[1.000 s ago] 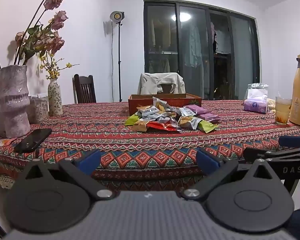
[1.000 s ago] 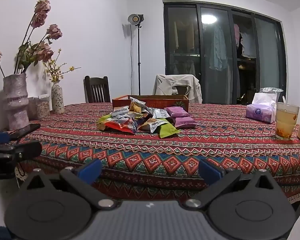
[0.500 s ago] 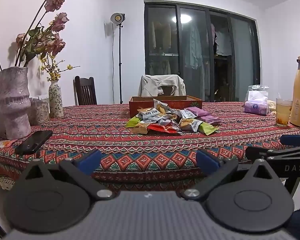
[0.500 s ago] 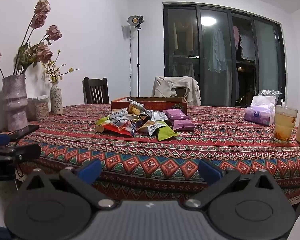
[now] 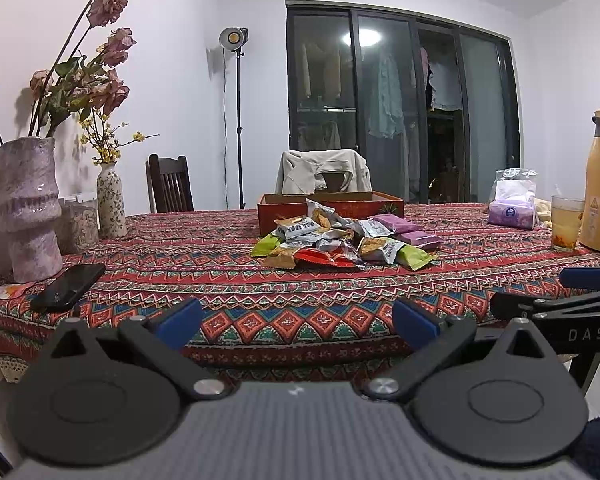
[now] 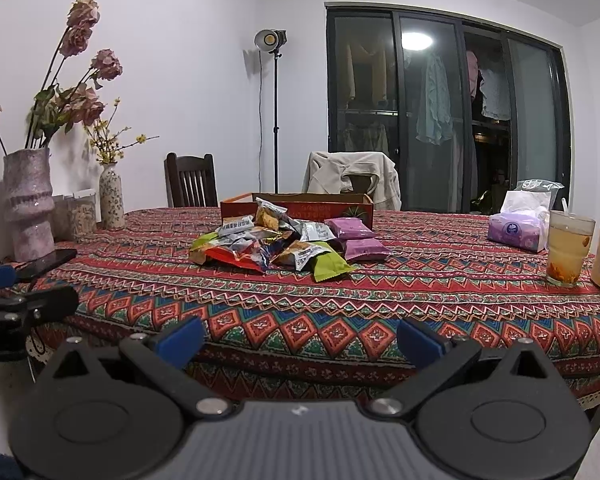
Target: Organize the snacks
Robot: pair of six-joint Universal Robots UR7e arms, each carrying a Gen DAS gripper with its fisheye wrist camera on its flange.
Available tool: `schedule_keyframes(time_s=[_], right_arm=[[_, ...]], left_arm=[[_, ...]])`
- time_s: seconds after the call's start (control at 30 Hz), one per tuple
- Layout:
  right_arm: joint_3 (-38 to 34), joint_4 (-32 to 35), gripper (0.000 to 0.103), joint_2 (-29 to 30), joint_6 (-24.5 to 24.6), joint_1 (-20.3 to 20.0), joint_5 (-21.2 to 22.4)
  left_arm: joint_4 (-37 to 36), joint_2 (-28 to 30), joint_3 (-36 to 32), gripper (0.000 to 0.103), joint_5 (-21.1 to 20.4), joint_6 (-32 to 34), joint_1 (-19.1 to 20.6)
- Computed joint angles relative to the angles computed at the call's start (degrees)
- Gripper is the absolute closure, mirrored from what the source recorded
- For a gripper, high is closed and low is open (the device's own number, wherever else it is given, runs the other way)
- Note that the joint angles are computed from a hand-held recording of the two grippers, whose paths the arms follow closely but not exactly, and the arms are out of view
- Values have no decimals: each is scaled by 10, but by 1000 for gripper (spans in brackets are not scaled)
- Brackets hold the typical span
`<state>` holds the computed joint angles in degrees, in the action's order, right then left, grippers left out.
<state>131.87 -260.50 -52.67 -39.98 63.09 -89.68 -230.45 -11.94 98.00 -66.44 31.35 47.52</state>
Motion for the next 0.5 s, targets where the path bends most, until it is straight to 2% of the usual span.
schedule_keyframes(time_s=[0.5], right_arm=[[0, 5, 0, 1, -3, 2, -3]], left_arm=[[-2, -1, 2, 0, -3, 2, -1]])
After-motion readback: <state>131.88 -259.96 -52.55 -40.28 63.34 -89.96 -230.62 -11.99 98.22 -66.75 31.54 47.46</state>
